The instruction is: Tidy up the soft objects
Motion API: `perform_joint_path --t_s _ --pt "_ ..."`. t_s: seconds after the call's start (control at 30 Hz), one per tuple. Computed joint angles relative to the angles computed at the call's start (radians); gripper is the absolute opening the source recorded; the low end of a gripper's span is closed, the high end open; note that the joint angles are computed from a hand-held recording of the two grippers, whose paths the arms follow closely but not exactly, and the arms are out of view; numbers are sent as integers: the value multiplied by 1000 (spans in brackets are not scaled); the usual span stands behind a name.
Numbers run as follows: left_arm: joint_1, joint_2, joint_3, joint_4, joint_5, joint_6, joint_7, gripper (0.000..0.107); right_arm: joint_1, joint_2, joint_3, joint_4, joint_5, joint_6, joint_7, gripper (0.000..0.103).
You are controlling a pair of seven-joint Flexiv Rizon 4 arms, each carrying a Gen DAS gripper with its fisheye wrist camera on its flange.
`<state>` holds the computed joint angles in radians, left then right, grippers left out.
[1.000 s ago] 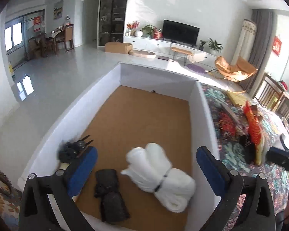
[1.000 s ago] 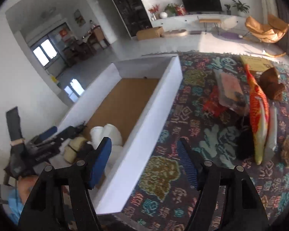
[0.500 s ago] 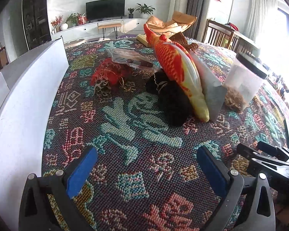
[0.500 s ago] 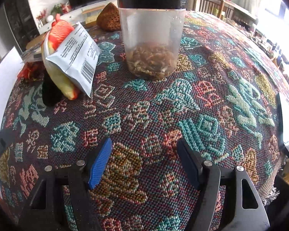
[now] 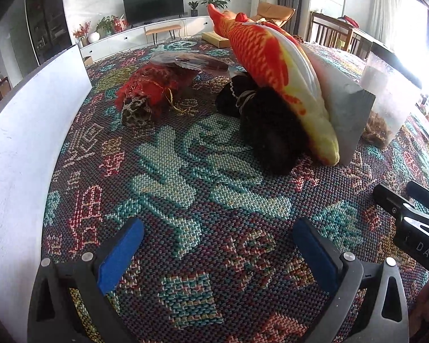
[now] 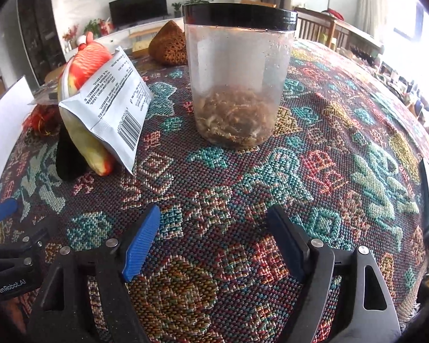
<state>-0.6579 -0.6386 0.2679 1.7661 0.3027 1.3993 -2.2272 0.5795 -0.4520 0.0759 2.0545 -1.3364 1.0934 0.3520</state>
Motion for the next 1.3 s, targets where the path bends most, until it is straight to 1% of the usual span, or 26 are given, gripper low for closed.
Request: perform_joint_path --t_s 0.27,1.3 --pt "3 0 -3 -1 2 0 0 103 11 -2 5 -1 8 -11 1 83" --pt "4 -1 -2 0 0 2 1 103 13 -1 4 -1 11 -10 -1 83"
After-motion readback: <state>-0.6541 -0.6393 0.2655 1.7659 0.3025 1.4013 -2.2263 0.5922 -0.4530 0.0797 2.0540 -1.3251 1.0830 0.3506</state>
